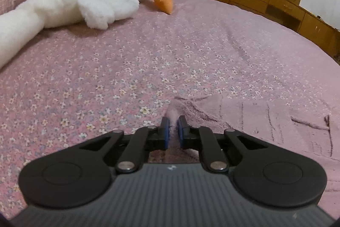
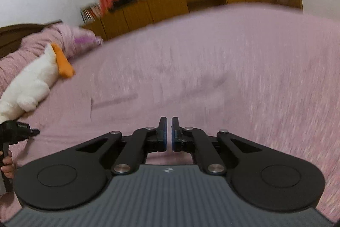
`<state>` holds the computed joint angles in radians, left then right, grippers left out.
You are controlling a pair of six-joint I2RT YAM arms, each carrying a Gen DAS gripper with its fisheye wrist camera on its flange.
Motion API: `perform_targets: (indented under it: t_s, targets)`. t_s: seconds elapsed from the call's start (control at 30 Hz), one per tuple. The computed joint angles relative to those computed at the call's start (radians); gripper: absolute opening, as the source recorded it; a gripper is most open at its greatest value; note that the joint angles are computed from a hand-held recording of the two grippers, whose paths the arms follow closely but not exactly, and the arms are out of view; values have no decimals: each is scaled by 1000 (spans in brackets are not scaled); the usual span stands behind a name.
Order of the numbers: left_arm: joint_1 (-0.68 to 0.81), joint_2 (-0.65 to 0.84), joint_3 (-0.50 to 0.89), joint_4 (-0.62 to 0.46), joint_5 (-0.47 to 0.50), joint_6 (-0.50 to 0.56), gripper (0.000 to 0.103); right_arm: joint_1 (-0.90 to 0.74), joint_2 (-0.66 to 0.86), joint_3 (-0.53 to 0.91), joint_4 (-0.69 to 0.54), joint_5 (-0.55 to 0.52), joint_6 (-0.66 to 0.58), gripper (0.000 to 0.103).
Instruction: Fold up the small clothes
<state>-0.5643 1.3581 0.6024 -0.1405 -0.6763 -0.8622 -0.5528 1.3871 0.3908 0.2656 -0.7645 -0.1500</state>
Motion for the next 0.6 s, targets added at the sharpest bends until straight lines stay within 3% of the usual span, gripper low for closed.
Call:
perform_targets:
  t_s: [0.07, 0.23, 0.3, 0.37, 0.43, 0.53, 0.6]
  targets:
    - [-1, 5, 9, -14, 3, 14, 14, 26, 56, 53, -78, 47, -5, 6]
    - [-9, 7, 32, -65, 2, 38, 24, 1, 134, 82, -61, -20, 47, 16]
    - [-21, 15, 45, -93, -15, 41, 40, -9, 149, 96, -75, -61, 57, 29]
    - [-38, 2, 50, -136, -29, 30, 45, -18, 153, 105, -89, -108, 56, 56]
    - [-52, -34, 50, -180, -27, 18, 45, -22, 132, 98, -92, -136, 41, 69]
    - [-88, -83, 72, -279, -57, -5, 46, 0, 60, 56, -66, -113, 24, 77]
    - [-120, -103, 103, -368, -92, -32, 48, 0, 33, 60, -119, -125, -9, 80]
